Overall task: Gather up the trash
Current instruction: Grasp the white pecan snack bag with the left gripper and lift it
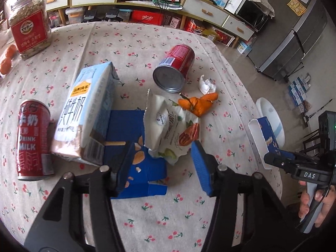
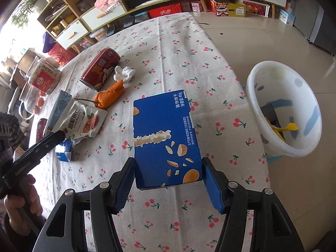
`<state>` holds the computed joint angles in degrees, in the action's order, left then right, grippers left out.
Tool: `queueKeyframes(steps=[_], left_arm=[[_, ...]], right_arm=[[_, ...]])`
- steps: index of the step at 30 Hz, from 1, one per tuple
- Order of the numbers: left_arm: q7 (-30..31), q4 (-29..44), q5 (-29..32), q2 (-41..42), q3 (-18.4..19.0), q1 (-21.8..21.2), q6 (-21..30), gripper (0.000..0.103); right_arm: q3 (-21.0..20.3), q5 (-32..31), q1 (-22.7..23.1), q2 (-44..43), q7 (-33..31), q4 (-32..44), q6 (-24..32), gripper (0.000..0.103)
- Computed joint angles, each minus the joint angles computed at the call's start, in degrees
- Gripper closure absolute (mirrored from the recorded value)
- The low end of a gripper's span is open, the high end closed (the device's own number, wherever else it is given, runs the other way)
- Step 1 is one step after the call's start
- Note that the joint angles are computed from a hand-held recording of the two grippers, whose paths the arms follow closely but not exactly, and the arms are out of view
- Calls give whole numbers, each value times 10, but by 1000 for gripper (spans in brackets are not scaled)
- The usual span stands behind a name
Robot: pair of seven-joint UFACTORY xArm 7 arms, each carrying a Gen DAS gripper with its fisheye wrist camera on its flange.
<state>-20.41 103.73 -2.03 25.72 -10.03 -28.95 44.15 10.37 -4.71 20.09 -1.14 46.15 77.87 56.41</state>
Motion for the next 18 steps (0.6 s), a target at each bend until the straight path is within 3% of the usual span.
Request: queueKeyframes(steps=[5, 8, 10, 18], left_arm=[[-11, 18, 13, 16, 6, -9, 3, 61], [-14, 24, 19, 21, 9, -11, 5, 72], [-18, 25, 23, 22, 11, -12, 6, 87], [-37, 1, 29, -2, 13, -10, -8, 94]], right_arm=[[-5, 8, -9, -29, -2, -31, -6, 39], [-6, 11, -16, -40, -4, -42, -7, 39], [-6, 13, -20, -49, -4, -51, -8, 39], [-5, 17, -33, -72, 3, -70, -14, 39]])
